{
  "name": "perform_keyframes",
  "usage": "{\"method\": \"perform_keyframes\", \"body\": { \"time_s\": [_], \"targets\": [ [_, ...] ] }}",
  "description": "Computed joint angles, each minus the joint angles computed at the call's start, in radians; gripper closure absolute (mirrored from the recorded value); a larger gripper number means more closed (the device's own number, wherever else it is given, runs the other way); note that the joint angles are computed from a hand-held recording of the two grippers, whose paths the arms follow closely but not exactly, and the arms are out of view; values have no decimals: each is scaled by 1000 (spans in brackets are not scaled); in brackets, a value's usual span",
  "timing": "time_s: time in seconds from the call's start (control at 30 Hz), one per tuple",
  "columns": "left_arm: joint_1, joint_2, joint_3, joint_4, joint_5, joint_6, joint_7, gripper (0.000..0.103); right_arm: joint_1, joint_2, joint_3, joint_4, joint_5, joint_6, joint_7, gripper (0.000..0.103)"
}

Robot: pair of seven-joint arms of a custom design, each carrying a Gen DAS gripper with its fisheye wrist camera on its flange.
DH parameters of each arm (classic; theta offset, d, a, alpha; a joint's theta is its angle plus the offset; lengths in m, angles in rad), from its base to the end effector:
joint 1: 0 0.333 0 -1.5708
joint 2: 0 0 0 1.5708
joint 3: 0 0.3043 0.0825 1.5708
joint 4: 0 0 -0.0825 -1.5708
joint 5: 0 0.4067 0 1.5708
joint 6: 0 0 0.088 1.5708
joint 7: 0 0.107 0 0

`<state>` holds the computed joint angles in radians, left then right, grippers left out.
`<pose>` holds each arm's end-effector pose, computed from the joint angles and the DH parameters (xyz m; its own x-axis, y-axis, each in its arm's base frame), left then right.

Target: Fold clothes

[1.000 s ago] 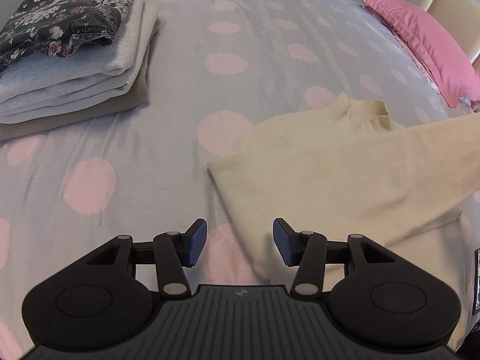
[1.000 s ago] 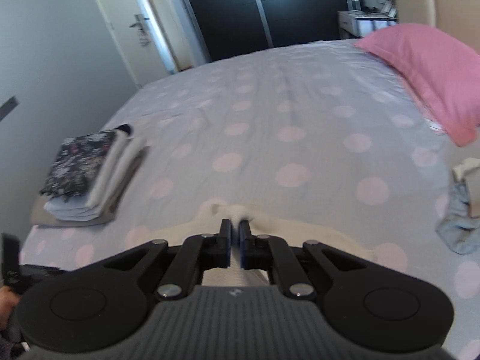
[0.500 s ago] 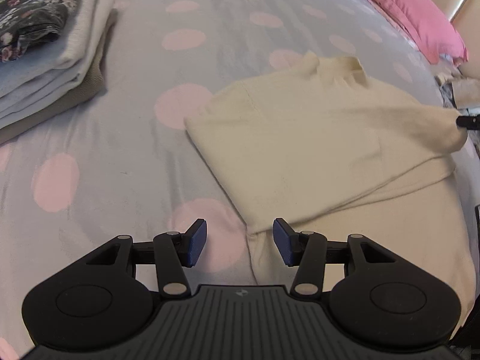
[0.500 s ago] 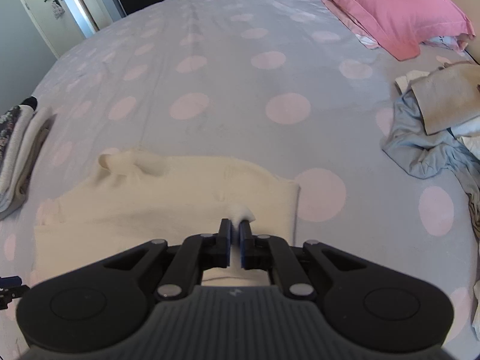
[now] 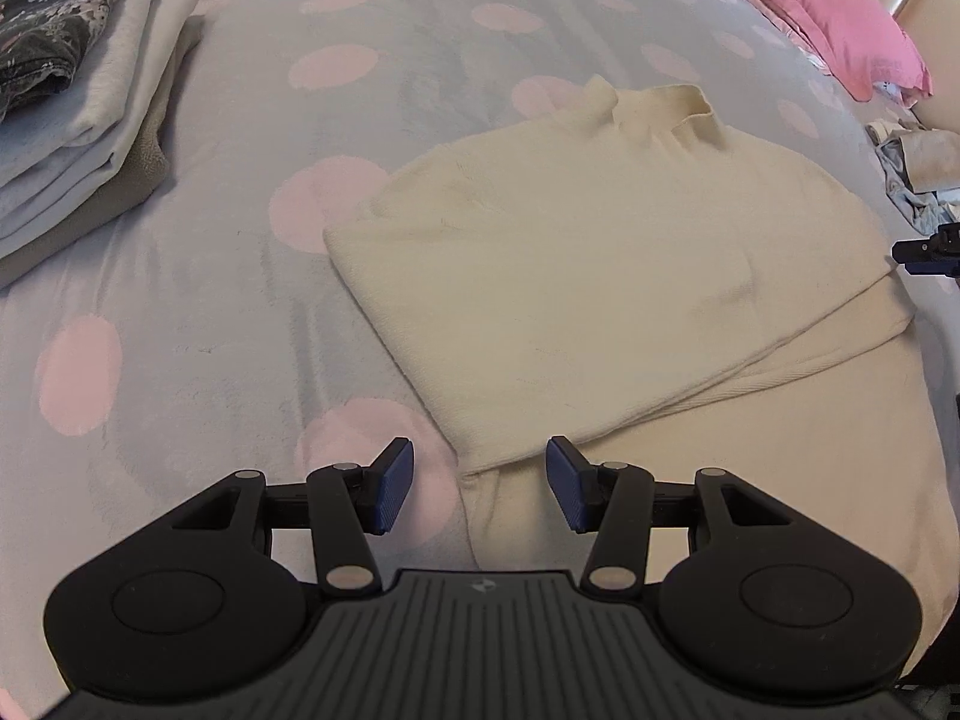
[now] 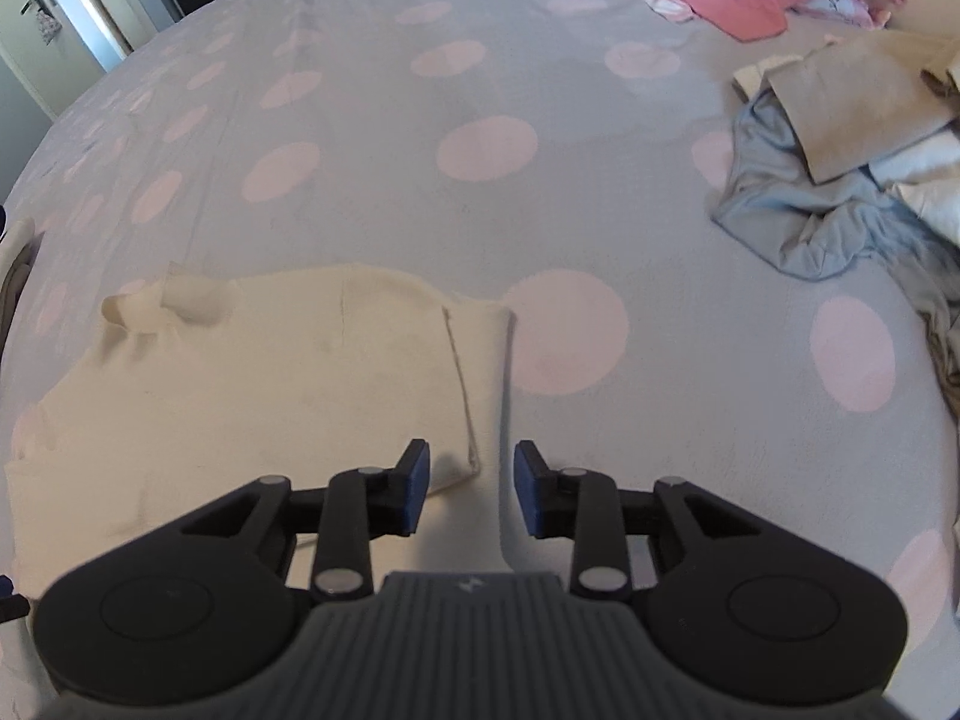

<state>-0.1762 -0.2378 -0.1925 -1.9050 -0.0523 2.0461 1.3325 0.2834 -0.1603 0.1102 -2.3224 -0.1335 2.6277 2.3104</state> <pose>0.5027 -0.2082 0.6216 -0.1347 -0.9865 0.0932 -0.9305 0.0936 -0.3541 0.5000 0.2122 0.4315 -0.1923 -0.9604 -0.2019 -0.8735 0.2612 -0.4109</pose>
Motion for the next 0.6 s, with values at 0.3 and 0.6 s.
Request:
{"method": "perform_keyframes", "body": {
  "time_s": [0.3, 0.6],
  "targets": [
    [-8, 5, -5, 8, 25, -37, 64, 51, 5, 22, 0, 6, 12, 17, 7, 95],
    [-14, 0, -14, -1, 61, -11, 76, 92, 10, 12, 23, 40, -109, -34, 36, 97]
  ]
}}
